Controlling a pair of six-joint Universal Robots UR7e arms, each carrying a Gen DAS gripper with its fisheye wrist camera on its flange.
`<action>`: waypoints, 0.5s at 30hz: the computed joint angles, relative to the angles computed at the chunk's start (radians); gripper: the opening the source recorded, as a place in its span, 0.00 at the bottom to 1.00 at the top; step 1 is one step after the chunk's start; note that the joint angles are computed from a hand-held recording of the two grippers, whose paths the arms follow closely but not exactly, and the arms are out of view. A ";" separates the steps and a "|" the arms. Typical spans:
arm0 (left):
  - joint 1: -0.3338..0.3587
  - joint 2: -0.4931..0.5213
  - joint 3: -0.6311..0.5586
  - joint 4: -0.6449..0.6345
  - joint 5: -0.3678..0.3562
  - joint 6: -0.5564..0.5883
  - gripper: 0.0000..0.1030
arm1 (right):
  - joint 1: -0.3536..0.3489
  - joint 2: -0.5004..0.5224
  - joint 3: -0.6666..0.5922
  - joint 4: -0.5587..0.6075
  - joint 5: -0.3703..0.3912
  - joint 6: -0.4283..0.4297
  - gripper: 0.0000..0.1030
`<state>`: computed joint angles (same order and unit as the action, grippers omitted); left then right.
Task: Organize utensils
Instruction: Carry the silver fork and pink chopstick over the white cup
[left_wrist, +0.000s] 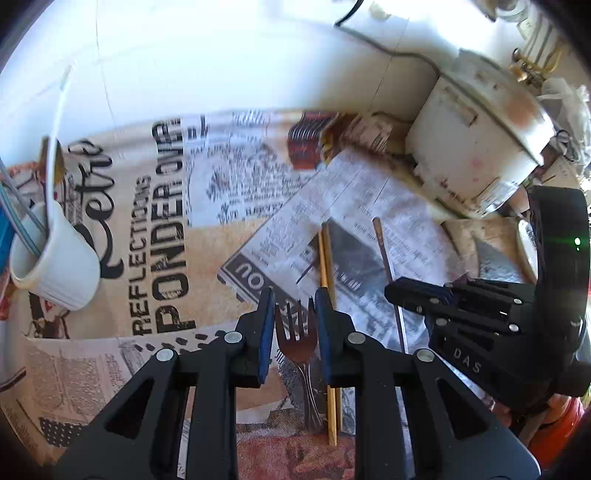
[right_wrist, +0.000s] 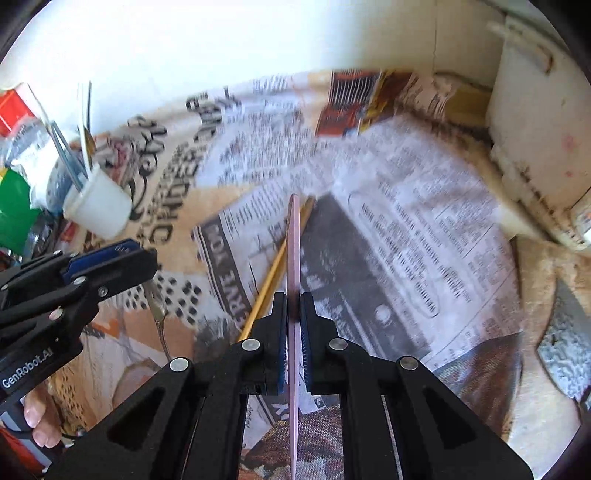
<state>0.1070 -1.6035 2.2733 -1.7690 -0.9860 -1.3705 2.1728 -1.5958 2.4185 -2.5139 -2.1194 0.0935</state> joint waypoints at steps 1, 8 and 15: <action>-0.011 -0.006 -0.005 0.010 0.007 -0.006 0.20 | 0.011 -0.003 -0.004 -0.005 -0.002 0.003 0.06; -0.076 -0.027 -0.043 0.078 0.054 -0.032 0.20 | 0.074 -0.012 -0.030 -0.047 -0.019 0.008 0.06; -0.122 -0.052 -0.073 0.183 0.110 -0.105 0.20 | 0.136 0.016 -0.062 -0.106 -0.029 0.000 0.06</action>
